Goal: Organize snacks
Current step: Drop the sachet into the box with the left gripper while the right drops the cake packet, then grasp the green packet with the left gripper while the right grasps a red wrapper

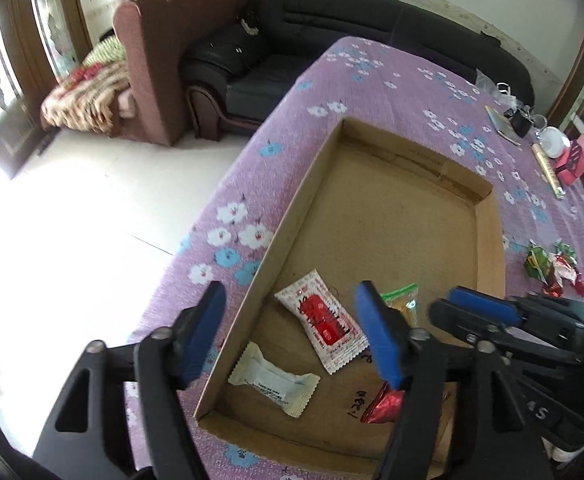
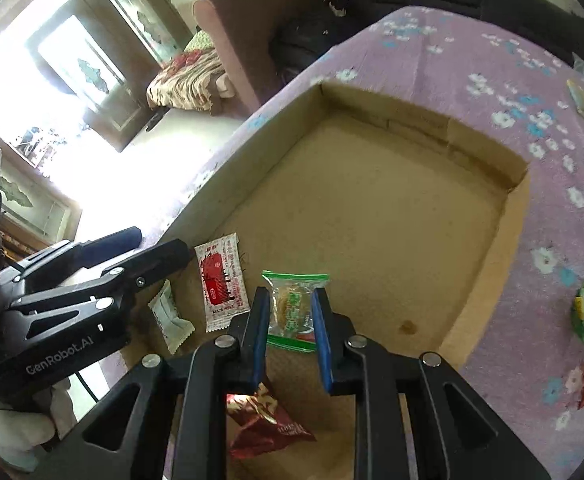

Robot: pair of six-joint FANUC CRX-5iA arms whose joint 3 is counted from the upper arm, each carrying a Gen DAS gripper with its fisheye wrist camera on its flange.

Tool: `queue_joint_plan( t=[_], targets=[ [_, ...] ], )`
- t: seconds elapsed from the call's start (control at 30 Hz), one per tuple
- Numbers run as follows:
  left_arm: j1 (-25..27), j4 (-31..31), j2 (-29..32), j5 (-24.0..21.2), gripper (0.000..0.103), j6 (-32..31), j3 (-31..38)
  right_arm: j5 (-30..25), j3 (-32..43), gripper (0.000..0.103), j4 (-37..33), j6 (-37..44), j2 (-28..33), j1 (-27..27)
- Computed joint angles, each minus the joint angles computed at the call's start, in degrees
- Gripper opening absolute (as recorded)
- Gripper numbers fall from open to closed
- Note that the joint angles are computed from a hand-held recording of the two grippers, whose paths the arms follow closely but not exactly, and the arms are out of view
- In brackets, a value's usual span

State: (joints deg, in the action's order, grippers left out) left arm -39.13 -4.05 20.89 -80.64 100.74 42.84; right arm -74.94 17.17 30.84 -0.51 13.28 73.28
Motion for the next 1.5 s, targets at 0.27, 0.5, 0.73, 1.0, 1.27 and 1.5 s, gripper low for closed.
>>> queue_joint_plan(
  t=[0.27, 0.5, 0.73, 1.0, 1.27, 1.5],
  targets=[
    [-4.7, -3.4, 3.3, -4.2, 0.074, 1.0, 7.4, -1.9, -9.7, 0.022, 4.8, -11.7, -7.5, 5.2],
    [-10.3, -5.2, 7.1, -7.6, 0.074, 1.2, 15.2, -9.0, -17.2, 0.022, 7.6, -21.8, -14.6, 12.4],
    [-10.1, 11.1, 6.0, -0.2, 0.074, 5.0, 8.2, -20.3, -27.6, 0.023, 5.4, -38.1, -25.1, 24.1],
    [-13.8, 13.6, 9.4, -1.8, 0.074, 8.7, 10.7, -30.4, -34.6, 0.03, 6.7, -48.5, -34.5, 33.4],
    [-13.2, 13.4, 9.0, -1.5, 0.074, 10.6, 10.2, -17.5, -32.9, 0.044, 7.9, -24.7, -30.1, 18.8],
    [-12.3, 13.6, 13.7, -3.1, 0.074, 7.5, 17.2, -13.2, -35.0, 0.032, 5.4, -22.2, -29.9, 14.0]
  ],
)
